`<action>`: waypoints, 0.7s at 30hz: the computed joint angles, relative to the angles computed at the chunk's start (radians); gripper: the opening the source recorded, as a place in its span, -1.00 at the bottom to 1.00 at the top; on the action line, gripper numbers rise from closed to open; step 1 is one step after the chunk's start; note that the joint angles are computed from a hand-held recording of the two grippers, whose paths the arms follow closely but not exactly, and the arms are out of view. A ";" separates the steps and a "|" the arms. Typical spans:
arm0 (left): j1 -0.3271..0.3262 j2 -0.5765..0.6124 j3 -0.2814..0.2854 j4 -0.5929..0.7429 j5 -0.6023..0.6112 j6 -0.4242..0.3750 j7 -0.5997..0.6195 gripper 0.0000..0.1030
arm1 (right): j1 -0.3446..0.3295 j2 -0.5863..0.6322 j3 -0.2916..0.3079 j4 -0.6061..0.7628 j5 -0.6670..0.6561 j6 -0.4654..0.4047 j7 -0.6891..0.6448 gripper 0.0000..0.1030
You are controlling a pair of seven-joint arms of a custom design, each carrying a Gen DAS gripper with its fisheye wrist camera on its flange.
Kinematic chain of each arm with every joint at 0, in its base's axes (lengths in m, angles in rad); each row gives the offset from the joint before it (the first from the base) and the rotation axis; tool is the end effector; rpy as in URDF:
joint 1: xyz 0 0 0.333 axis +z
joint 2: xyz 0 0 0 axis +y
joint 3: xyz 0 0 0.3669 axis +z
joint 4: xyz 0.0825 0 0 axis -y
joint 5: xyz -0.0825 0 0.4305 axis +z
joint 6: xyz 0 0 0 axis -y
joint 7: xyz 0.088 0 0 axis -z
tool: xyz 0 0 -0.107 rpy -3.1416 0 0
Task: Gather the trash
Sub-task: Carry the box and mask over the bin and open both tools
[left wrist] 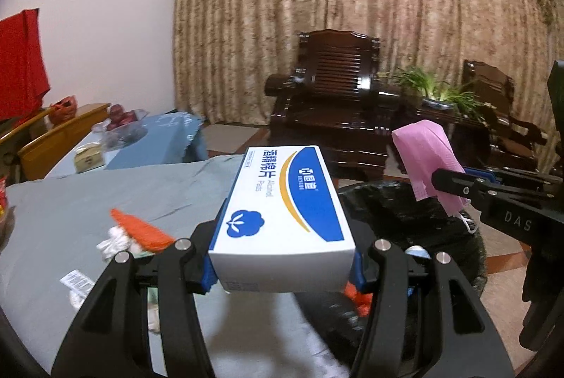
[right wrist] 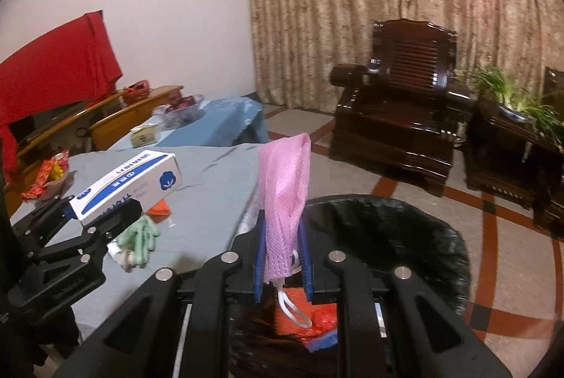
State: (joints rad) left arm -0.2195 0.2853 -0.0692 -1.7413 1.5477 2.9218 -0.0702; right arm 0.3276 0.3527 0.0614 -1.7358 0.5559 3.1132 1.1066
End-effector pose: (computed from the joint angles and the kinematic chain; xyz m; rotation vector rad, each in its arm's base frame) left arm 0.6710 -0.2592 0.4950 -1.5087 1.5759 -0.9923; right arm 0.7131 0.2366 0.5154 -1.7423 1.2980 -0.6058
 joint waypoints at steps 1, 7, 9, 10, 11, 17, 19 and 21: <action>-0.003 0.013 -0.003 0.015 -0.002 0.002 0.006 0.04 | 0.008 -0.002 -0.016 -0.006 -0.007 0.005 0.010 -0.68; -0.028 0.093 -0.003 0.098 -0.086 0.035 0.113 0.04 | 0.027 -0.014 -0.085 -0.034 -0.044 0.013 0.067 -0.67; -0.038 0.118 0.003 0.119 -0.133 0.045 0.162 0.04 | 0.031 -0.011 -0.106 -0.037 -0.060 0.009 0.088 -0.68; -0.042 0.133 0.004 0.133 -0.164 0.052 0.195 0.04 | 0.039 -0.009 -0.122 -0.039 -0.071 0.007 0.103 -0.67; -0.044 0.151 0.004 0.148 -0.197 0.063 0.228 0.04 | 0.043 -0.007 -0.132 -0.040 -0.080 0.003 0.117 -0.67; -0.058 0.239 -0.006 0.229 -0.370 0.074 0.423 0.04 | 0.028 0.015 -0.154 -0.040 -0.114 -0.013 0.165 -0.68; -0.065 0.262 -0.003 0.254 -0.415 0.076 0.468 0.04 | 0.018 0.023 -0.153 -0.038 -0.119 -0.018 0.172 -0.68; -0.071 0.290 -0.003 0.283 -0.462 0.075 0.516 0.04 | 0.011 0.034 -0.156 -0.032 -0.125 -0.024 0.181 -0.68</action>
